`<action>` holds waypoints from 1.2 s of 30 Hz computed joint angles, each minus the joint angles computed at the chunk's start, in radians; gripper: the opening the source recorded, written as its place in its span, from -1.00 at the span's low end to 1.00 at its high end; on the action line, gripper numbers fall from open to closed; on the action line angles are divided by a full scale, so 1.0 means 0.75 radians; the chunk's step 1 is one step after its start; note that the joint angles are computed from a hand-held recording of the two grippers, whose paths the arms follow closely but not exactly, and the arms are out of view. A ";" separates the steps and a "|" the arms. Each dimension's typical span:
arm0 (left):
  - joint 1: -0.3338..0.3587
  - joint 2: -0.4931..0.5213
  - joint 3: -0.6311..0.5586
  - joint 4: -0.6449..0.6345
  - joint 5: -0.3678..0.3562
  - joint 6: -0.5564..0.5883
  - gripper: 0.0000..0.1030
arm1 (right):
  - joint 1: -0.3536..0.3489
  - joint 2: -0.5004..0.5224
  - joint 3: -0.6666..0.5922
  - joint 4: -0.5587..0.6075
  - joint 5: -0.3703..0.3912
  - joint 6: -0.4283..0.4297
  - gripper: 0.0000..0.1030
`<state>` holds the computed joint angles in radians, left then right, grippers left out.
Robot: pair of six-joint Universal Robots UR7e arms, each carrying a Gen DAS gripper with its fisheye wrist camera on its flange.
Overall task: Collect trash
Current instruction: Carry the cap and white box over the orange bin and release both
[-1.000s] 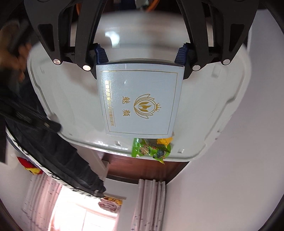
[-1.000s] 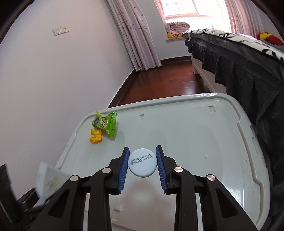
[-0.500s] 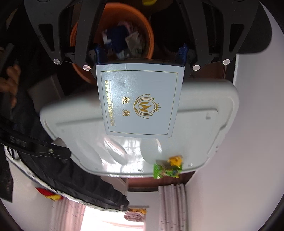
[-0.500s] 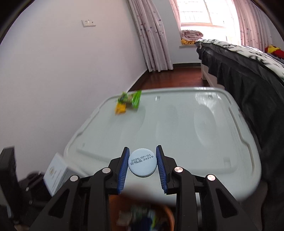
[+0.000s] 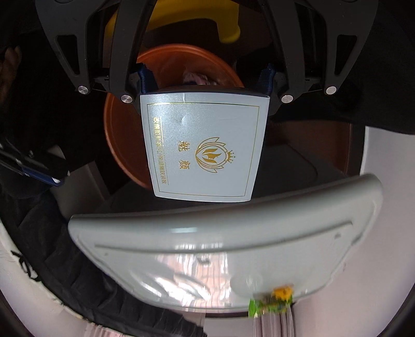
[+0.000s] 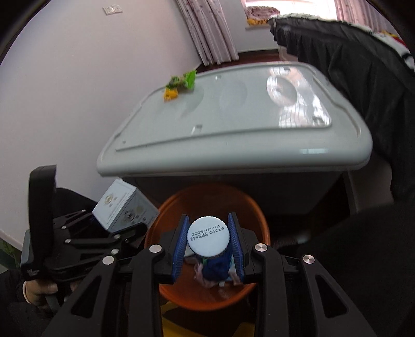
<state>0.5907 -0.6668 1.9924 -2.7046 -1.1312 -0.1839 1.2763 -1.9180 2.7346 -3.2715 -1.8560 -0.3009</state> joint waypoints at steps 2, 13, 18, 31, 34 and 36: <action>0.011 0.018 -0.021 0.044 -0.005 -0.010 0.17 | -0.017 0.008 0.005 0.006 0.007 0.015 -0.39; 0.041 0.047 -0.048 0.139 -0.013 -0.044 0.17 | -0.050 0.123 -0.059 0.081 0.002 0.048 -0.39; 0.047 0.046 -0.049 0.156 -0.019 -0.052 0.17 | -0.048 0.149 -0.070 0.096 -0.012 0.051 -0.39; 0.038 0.049 -0.062 0.154 0.026 -0.083 0.74 | -0.103 0.065 -0.035 0.036 0.102 0.072 0.31; 0.032 0.040 -0.048 0.137 0.030 -0.088 0.74 | -0.114 0.034 -0.023 0.011 0.118 0.071 0.47; 0.027 0.031 -0.040 0.122 0.036 -0.090 0.74 | -0.132 -0.002 -0.019 0.025 0.139 0.066 0.50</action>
<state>0.6109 -0.6434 1.9627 -2.6129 -1.1043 -0.2511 1.1770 -1.9196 2.7202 -3.2525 -1.7515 -0.2513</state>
